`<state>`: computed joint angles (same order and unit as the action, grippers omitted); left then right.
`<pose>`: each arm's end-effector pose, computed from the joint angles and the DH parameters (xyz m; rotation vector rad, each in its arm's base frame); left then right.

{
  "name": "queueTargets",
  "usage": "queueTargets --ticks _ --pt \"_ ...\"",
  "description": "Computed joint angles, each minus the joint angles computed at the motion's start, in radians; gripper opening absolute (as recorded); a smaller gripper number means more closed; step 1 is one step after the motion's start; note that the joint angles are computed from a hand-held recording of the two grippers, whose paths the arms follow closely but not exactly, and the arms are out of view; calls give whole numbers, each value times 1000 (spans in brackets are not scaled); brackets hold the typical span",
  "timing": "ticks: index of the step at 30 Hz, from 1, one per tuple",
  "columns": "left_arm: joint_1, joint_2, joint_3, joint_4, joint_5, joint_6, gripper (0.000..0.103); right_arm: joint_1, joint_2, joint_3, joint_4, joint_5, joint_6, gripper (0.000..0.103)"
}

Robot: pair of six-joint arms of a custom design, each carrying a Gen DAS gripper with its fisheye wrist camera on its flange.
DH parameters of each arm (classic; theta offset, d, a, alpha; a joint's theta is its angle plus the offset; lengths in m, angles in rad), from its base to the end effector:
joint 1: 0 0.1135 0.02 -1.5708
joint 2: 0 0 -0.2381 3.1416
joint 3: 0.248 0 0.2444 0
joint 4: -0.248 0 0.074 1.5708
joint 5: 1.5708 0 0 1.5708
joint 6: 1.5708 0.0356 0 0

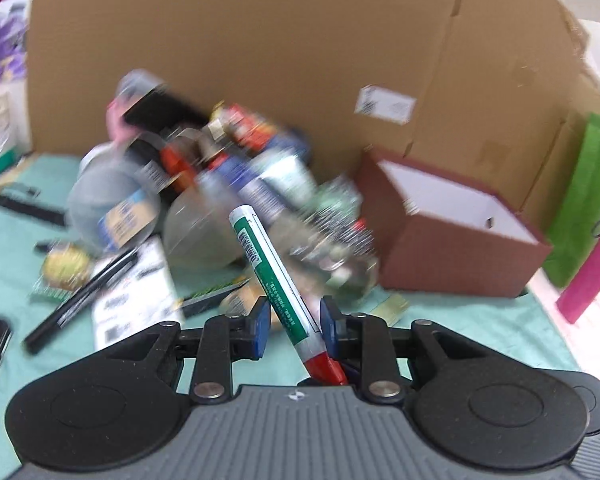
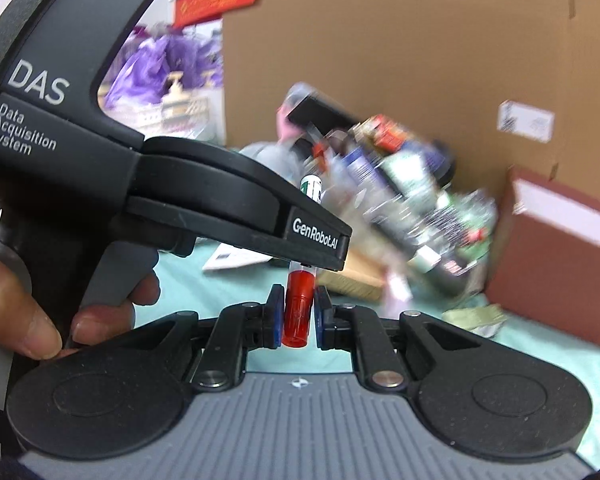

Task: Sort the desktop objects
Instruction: 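Lift the marker with the left tool and carry it over the shoebox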

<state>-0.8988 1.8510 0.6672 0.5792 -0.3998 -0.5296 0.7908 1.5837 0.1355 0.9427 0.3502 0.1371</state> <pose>0.2092 -0.2408 0.0848 0.1690 2.1425 -0.4071 0.1533 0.1376 0.0717 -0.4532 1.9991 0.2152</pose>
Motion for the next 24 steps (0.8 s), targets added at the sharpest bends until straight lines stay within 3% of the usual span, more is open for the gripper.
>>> queueTargets --ticks 5,14,18,24 --pt "-14 70 155 -5 34 72 28 -131 -224 -69 -94 -23 -51 14" --pt "-29 282 577 -168 158 138 27 -525 -563 -81 -379 -223 -169 14" --pt "-34 417 848 -310 223 140 27 -708 -556 0 -474 -326 -229 14" --pt "-22 675 1351 -600 320 115 27 -903 -379 186 -548 -431 -315 14"
